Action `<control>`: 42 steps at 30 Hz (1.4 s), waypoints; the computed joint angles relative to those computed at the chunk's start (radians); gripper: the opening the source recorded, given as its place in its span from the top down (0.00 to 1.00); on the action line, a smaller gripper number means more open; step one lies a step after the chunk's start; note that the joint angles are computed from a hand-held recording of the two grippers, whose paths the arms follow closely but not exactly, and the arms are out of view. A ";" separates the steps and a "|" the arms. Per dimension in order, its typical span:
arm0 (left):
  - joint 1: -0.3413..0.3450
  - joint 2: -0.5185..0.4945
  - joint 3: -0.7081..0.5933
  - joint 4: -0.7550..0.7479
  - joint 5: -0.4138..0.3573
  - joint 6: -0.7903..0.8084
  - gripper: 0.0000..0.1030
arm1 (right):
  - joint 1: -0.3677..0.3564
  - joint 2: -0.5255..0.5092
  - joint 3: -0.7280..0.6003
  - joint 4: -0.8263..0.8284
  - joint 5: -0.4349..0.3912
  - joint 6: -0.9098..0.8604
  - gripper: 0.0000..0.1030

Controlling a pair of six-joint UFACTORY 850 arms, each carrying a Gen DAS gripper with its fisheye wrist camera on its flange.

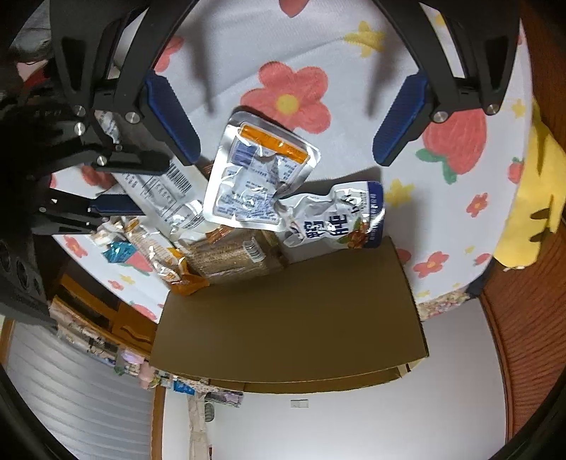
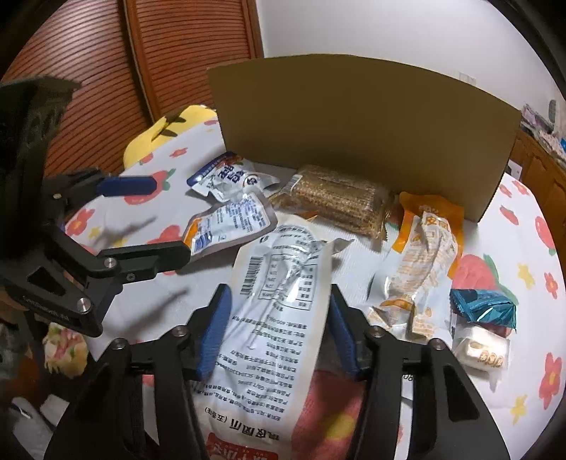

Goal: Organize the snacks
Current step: 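Grasp the foil sachet with the left tool while the right tool grasps the clear sausage pack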

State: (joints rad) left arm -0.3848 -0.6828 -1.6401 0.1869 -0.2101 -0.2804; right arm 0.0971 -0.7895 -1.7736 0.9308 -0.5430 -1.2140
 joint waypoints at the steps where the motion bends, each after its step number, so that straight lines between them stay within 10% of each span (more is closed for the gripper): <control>1: 0.004 -0.004 -0.006 -0.079 -0.001 0.074 0.06 | -0.005 -0.001 -0.004 0.012 -0.010 -0.001 0.56; 5: 0.013 -0.027 -0.041 -0.274 -0.030 0.277 0.18 | -0.021 0.005 0.003 0.058 -0.033 -0.024 0.68; 27: 0.034 -0.142 -0.224 -0.573 -0.225 0.638 0.18 | -0.060 -0.015 -0.023 0.112 -0.121 -0.016 0.65; 42: 0.026 -0.069 -0.116 -0.561 -0.159 0.652 0.41 | -0.054 -0.003 -0.005 0.117 -0.088 -0.035 0.65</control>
State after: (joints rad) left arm -0.3589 -0.7522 -1.7563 -0.3746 -0.3693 0.3720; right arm 0.0431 -0.7925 -1.7791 1.0480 -0.6308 -1.2490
